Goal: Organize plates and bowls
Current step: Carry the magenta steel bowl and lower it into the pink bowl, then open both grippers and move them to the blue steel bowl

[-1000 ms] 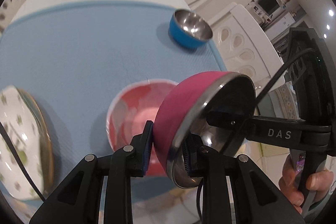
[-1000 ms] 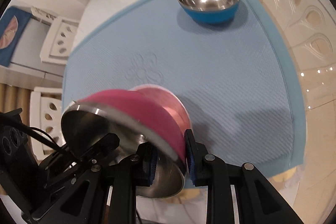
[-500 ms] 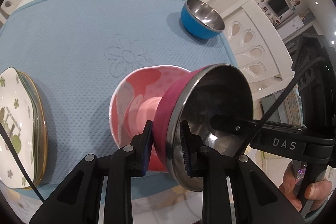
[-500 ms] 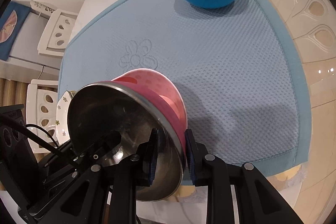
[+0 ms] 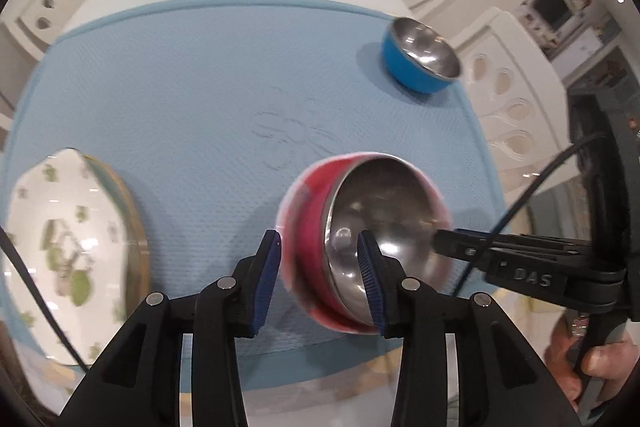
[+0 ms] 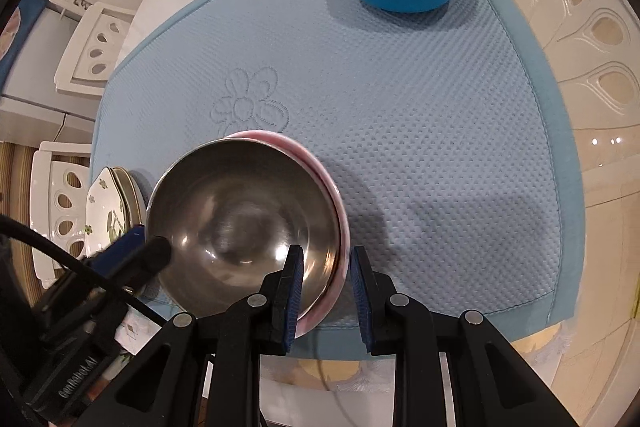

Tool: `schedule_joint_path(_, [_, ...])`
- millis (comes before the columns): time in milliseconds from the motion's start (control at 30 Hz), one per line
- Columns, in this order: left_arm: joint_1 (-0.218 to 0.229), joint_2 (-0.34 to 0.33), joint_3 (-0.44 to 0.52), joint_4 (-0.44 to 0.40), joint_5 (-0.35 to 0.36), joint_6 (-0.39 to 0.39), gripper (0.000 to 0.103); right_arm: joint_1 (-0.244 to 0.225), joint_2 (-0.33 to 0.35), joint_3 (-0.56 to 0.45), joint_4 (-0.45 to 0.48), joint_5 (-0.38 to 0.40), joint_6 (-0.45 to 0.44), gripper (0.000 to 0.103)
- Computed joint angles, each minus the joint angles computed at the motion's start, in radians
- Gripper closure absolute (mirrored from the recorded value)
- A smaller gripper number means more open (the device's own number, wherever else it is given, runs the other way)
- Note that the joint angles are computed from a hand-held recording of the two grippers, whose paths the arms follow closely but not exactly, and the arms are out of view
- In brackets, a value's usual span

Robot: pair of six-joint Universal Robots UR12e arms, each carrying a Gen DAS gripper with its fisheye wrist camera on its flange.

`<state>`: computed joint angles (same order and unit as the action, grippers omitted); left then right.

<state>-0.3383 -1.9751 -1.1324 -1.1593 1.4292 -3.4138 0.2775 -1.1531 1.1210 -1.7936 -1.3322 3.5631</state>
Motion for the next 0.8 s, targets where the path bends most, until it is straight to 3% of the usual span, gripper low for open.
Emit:
schedule_joint_path(167, [0.003,-0.011,0.007,-0.029,0.039,0.001,0.066,-0.006,0.002,-0.003,0.009,0.018,0.002,0.08])
schedule_joint_path(333, [0.013,-0.017,0.0,-0.026,-0.013,-0.022,0.067,-0.015,-0.002,0.001,0.002,0.041,0.0,0.08])
schedule_joint_path(567, [0.005,-0.03,0.034,0.001,0.013,0.007,0.067,-0.024,-0.004,-0.008,-0.003,0.036,-0.048,0.08])
schedule_joint_path(800, [0.002,-0.064,0.09,-0.005,-0.021,0.031,0.067,-0.031,-0.009,-0.003,-0.027,0.069,-0.061,0.08])
